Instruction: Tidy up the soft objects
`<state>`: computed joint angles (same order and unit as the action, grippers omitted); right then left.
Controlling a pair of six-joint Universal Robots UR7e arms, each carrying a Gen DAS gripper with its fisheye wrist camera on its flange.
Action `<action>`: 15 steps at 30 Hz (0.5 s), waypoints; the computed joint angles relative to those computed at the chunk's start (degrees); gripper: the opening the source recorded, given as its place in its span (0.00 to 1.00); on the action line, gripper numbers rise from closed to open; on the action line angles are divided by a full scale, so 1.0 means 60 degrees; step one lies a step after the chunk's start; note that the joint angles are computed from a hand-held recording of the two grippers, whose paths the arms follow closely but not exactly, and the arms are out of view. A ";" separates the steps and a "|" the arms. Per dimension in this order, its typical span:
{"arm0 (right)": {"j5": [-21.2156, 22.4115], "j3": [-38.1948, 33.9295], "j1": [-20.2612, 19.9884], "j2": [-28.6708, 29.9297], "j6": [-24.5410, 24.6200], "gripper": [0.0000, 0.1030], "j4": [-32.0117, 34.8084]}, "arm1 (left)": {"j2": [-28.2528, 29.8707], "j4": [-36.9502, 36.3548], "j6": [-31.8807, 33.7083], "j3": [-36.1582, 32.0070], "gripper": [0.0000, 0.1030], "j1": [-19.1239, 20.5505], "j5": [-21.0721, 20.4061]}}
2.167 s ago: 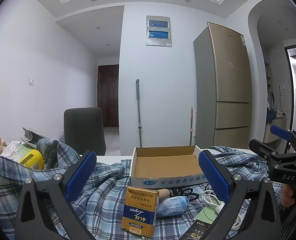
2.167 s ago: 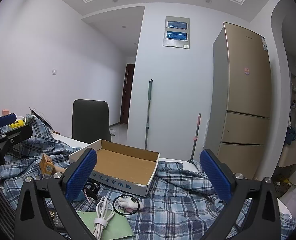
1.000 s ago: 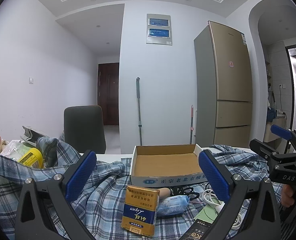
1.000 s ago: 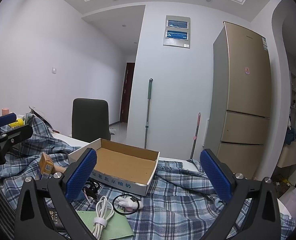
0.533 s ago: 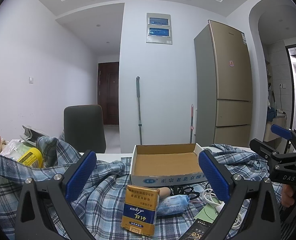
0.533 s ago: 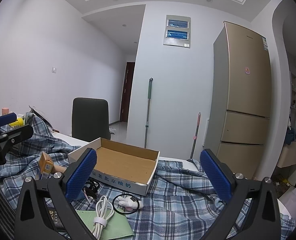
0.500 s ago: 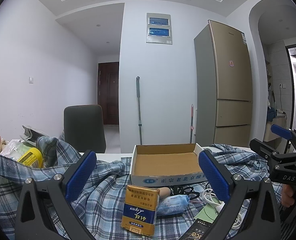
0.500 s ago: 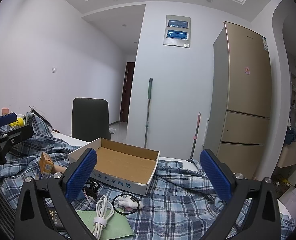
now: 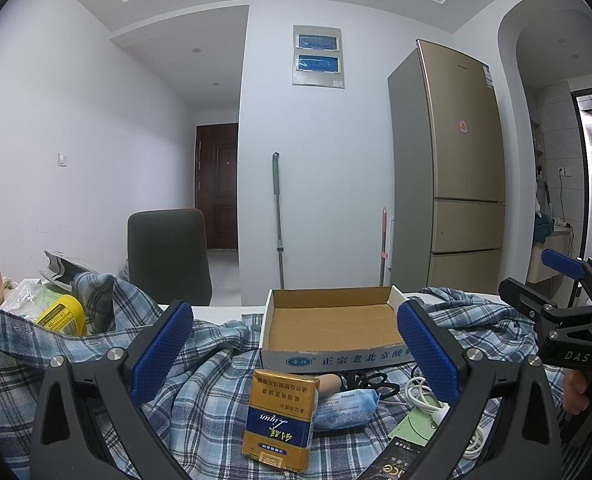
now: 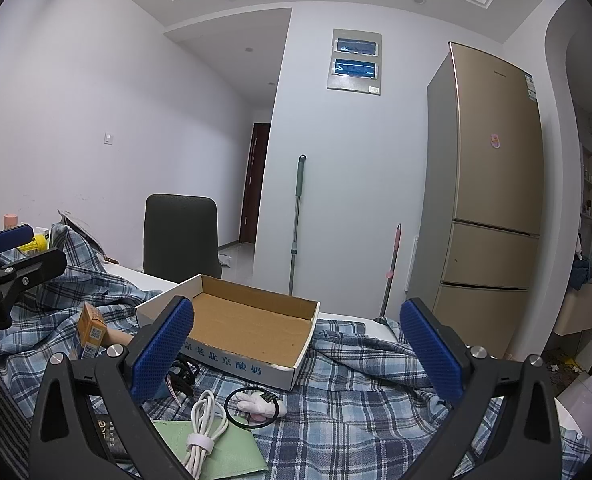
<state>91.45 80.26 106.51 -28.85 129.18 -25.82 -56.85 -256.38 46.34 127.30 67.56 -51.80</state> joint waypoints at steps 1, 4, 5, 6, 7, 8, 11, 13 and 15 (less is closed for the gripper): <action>0.0000 0.0000 0.0000 0.0000 0.0000 1.00 0.0000 | 0.0000 0.0001 -0.0002 -0.0004 1.00 0.0001 -0.0006; 0.0018 -0.0020 0.0004 0.0010 -0.0006 1.00 0.0017 | -0.0005 0.0018 -0.0003 -0.0006 1.00 -0.0002 0.0004; 0.0019 -0.0026 0.0005 0.0013 -0.0003 1.00 0.0025 | -0.0008 0.0017 -0.0003 -0.0004 1.00 -0.0006 0.0010; 0.0029 -0.0040 0.0006 0.0018 0.0007 1.00 0.0049 | -0.0005 0.0023 -0.0007 -0.0009 1.00 0.0003 -0.0001; 0.0029 -0.0086 0.0003 0.0030 0.0034 1.00 0.0138 | -0.0007 0.0020 -0.0009 -0.0006 1.00 -0.0003 0.0002; -0.0014 -0.0163 -0.0016 0.0038 0.0100 1.00 0.0319 | -0.0006 0.0020 -0.0008 -0.0008 1.00 -0.0006 0.0008; -0.0100 -0.0194 -0.0062 0.0018 0.0269 1.00 0.0421 | 0.0003 0.0022 -0.0052 0.0031 1.00 -0.0009 0.0003; -0.0119 -0.0218 -0.0077 0.0010 0.0337 1.00 0.0474 | 0.0031 0.0102 -0.0135 -0.0001 1.00 0.0068 -0.0041; -0.0086 -0.0342 -0.0070 0.0026 0.0404 1.00 0.0702 | -0.0018 0.0339 -0.0261 -0.0014 1.00 0.0126 -0.0091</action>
